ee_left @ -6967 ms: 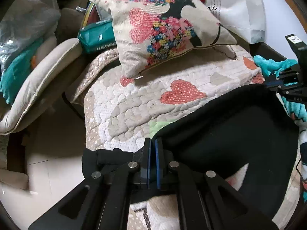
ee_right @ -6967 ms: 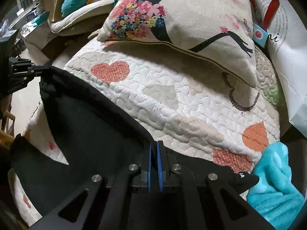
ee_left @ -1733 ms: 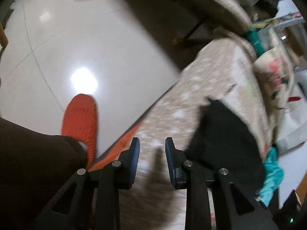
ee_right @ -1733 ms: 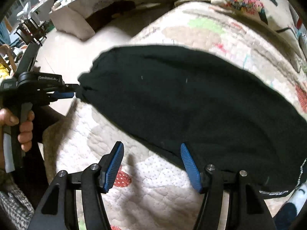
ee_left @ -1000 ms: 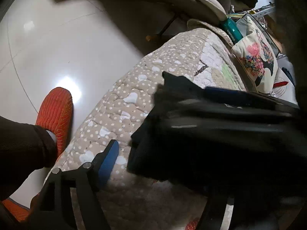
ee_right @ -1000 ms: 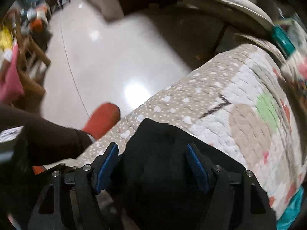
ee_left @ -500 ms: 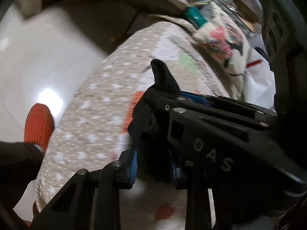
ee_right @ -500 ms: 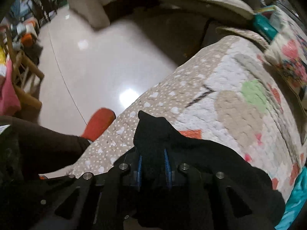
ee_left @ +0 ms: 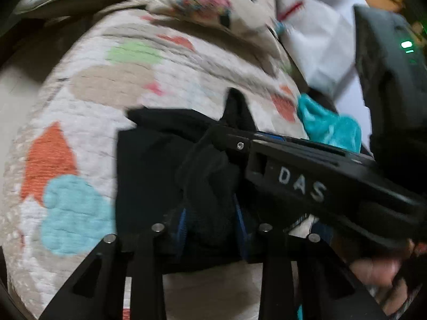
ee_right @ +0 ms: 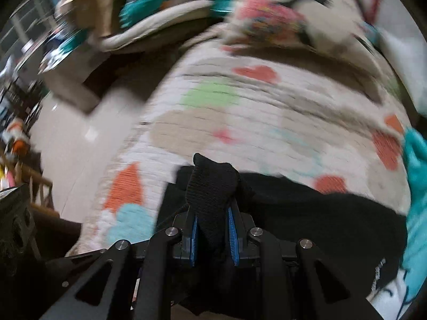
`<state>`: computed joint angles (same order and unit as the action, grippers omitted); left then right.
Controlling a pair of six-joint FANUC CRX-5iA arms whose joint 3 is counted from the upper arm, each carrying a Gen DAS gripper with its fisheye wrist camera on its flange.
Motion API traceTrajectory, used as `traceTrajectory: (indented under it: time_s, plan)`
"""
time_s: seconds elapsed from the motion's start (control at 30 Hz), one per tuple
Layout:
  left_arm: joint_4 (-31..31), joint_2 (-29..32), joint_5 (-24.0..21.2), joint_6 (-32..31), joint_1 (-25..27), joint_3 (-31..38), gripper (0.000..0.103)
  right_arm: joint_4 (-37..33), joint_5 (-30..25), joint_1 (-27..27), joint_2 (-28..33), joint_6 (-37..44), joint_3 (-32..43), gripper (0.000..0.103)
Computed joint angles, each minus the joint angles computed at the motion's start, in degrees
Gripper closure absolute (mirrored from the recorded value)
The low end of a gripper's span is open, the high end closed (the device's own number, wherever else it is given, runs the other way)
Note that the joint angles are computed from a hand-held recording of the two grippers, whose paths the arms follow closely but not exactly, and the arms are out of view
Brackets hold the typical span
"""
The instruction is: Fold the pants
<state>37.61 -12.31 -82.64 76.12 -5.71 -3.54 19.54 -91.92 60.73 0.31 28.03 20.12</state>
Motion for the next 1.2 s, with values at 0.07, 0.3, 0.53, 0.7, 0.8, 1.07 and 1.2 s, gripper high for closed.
traceTrajectory:
  time_s: [0.07,0.3,0.53,0.7,0.8,1.07,1.2]
  plan:
    - [2.04,-0.15,-2.39,-0.69,0.15,-1.30,0.068,-1.32,-1.61,-1.14,-2.48,-1.11,-3.53,0.075]
    - [5.21,-3.26,-7.28,-3.71,9.29,-6.57,0.058,3.53,-10.64,-2.35,-7.84,-14.19,-11.15,0.052]
    - [3.61,-3.02,-3.33,0.79,11.39,-8.36,0.058,6.29,6.17,0.35,-9.80,-11.39,-11.39,0.048]
    - [3.77,-2.01,0.39,0.60,7.90,-9.30,0.045,1.14,6.22,-0.91,2.11,6.28,1.68,0.031]
    - [3.67,-3.30,1.78,-0.52,7.29,-10.16,0.040,0.13,2.53,-1.85,8.88,13.37,7.93,0.028]
    - [0.43,-1.42,-0.49,-4.12,7.27,-7.45,0.090,-3.60,-6.21,-2.82,17.15,20.12,14.80,0.087]
    - [2.68,0.17,-2.83,-3.18,10.20,-7.03,0.091,-5.35,-7.40,-4.14,18.92,17.92,18.96,0.089]
